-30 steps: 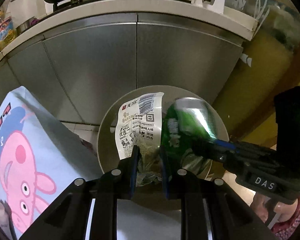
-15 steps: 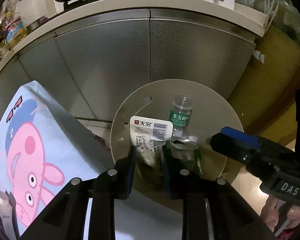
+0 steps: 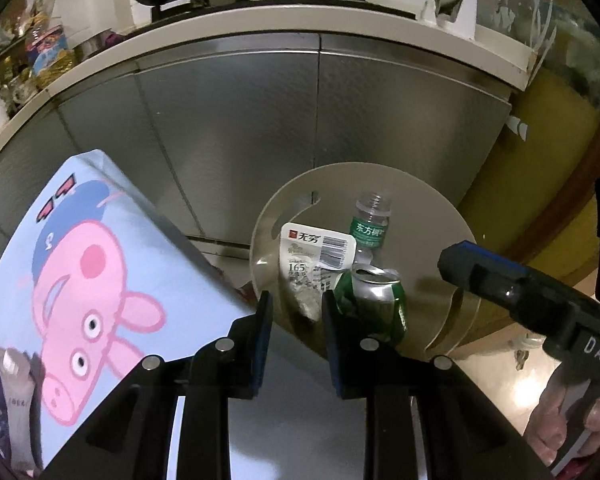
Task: Collect trash
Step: 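Open both tools over the bin to drop the bag and can, then move both open tools back over the trash on the table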
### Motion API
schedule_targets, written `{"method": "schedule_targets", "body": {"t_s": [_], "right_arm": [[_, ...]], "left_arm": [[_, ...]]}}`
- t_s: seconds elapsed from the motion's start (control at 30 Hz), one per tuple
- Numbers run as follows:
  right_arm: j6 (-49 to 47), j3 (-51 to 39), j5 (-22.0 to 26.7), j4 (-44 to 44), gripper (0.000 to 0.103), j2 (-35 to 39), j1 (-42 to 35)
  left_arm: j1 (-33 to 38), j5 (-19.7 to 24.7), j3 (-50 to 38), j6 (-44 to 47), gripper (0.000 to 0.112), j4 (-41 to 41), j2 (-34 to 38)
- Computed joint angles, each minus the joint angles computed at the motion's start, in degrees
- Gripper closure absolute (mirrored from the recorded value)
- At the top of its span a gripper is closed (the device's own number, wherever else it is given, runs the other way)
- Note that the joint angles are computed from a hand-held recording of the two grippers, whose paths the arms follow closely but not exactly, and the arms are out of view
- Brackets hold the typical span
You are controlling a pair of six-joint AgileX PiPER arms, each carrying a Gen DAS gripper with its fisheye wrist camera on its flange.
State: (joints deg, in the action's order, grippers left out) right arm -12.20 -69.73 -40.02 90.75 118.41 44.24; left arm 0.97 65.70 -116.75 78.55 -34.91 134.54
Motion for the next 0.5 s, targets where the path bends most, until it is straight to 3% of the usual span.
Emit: {"method": "schedule_targets", "body": {"t_s": [0.3,0.5], "right_arm": [[-1.8,-3.4,-1.6,3.8,0.059,-0.2,2.9],[-6.6,-8.9,-6.2,7.8,0.059,0.5,6.7]], "left_arm": [[5.0,3.4,0.3,-0.6,0.086,-2.9,-2.5],[9.1,3.8,1.3,1.9,0.081,-6.3,-4.1]]}}
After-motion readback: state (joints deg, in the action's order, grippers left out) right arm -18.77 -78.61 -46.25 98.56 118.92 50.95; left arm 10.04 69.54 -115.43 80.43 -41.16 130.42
